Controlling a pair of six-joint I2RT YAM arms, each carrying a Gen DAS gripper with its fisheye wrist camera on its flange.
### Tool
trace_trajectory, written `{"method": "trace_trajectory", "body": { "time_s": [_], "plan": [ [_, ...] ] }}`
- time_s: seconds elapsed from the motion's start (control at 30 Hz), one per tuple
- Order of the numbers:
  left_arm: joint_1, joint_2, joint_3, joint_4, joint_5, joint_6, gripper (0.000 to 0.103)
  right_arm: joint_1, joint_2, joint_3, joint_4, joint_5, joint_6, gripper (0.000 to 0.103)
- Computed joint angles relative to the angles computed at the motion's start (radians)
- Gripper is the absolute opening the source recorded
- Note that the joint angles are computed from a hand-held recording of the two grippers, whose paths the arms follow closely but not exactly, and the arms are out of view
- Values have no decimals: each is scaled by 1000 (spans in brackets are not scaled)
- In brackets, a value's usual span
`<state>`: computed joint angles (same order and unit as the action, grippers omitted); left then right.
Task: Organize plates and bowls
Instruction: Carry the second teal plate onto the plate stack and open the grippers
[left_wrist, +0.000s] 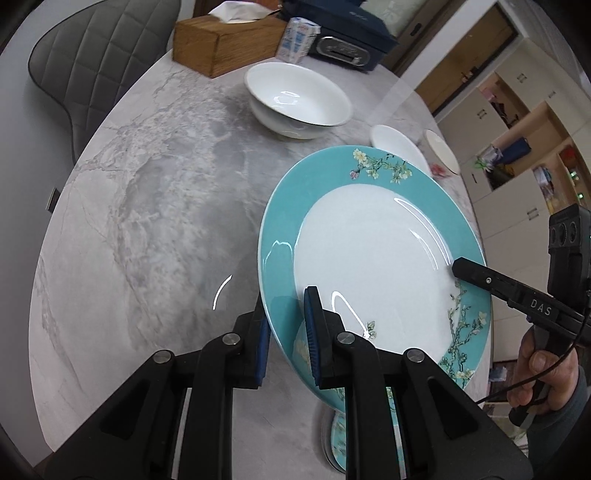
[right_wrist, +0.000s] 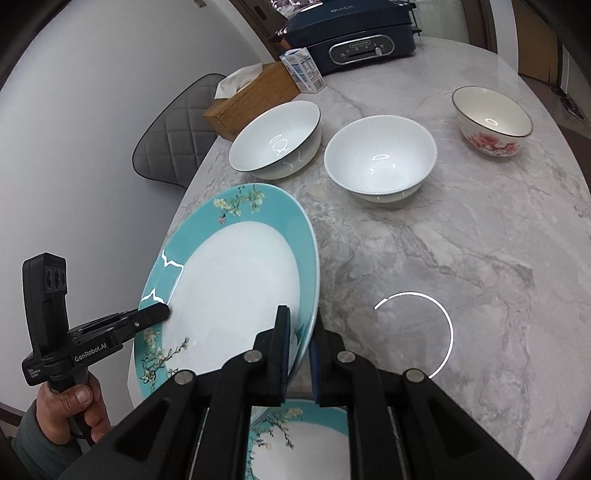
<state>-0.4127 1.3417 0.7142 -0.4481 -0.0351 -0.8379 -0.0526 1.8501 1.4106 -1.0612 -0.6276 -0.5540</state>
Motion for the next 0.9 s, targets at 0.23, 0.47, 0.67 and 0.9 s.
{"method": "trace_trajectory", "body": {
  "time_s": [0.23, 0.47, 0.67, 0.9],
  "plan": [
    [-250, -3, 3, -10, -44, -156, 15, -199, -119, -139, -72, 20, -155, 11],
    [-439, 80, -4, 34, -64, -263, 15, -357, -220, -322, -40, 82, -298, 12],
    [-515, 155, -28, 93, -63, -298, 15, -456, -248, -441, 4, 118, -379, 13],
    [-565, 215, -39, 133, -74, -313, 16, -482, -280, -522, 84, 136, -396, 14]
  ]
}}
